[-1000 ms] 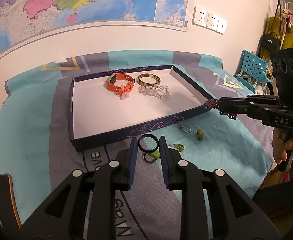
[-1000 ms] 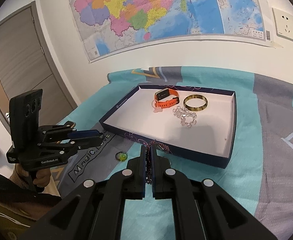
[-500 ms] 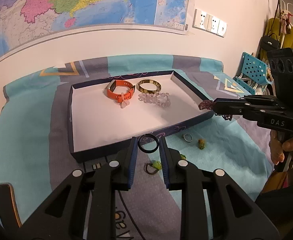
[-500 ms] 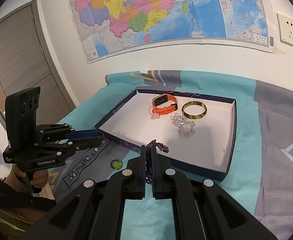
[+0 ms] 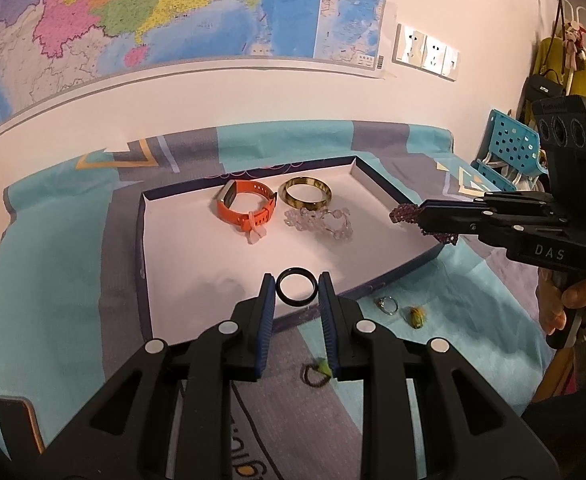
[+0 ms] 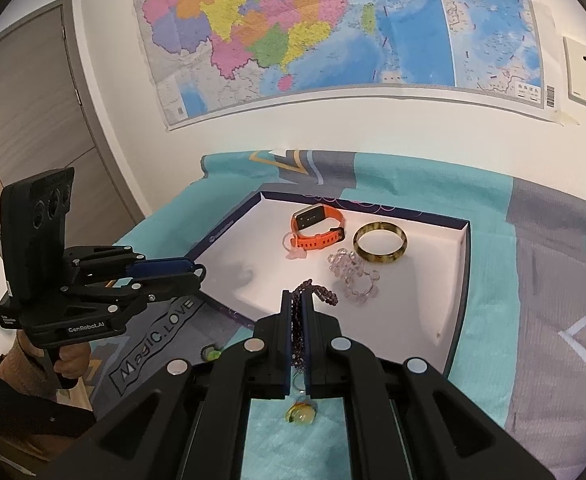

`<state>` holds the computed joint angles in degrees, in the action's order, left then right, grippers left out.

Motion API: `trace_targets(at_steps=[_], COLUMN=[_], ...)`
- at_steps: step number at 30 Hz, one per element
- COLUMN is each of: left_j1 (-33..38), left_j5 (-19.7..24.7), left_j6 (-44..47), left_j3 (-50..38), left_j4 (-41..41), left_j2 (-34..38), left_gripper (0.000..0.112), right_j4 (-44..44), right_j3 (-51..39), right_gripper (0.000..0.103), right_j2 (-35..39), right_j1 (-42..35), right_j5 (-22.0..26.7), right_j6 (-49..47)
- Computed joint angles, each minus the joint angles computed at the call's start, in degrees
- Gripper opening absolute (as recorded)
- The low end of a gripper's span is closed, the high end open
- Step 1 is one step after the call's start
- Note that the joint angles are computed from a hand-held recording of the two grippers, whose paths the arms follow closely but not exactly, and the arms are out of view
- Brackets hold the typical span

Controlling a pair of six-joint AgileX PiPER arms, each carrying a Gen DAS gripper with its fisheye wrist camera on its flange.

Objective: Organize jewelry
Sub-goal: 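Lift and carry the black ring and red beaded bracelet with both grippers over the box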

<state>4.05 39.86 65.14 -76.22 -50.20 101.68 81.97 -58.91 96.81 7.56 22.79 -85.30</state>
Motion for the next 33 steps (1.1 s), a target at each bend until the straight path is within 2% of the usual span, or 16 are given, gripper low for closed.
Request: trace_targets(at_steps=[13,33], left_j1=[-1.73,-3.91], left_j5=[-0.59,-0.40], left_j6=[-5.15,-13.07], left_j3=[-5.79,-13.27], left_j4=[3.85,9.33], left_j2=[4.51,10.61], left_gripper=[0.022,0.022], right_j4=[-7.29,-25.30], right_j3=[-5.72,-16.44], right_gripper=[0.003,0.003], right_j2=[3.94,12.23], right_j1=[0.66,2.68], right_j5=[-0.55,-0.48], right_j6=[6.97,23.70])
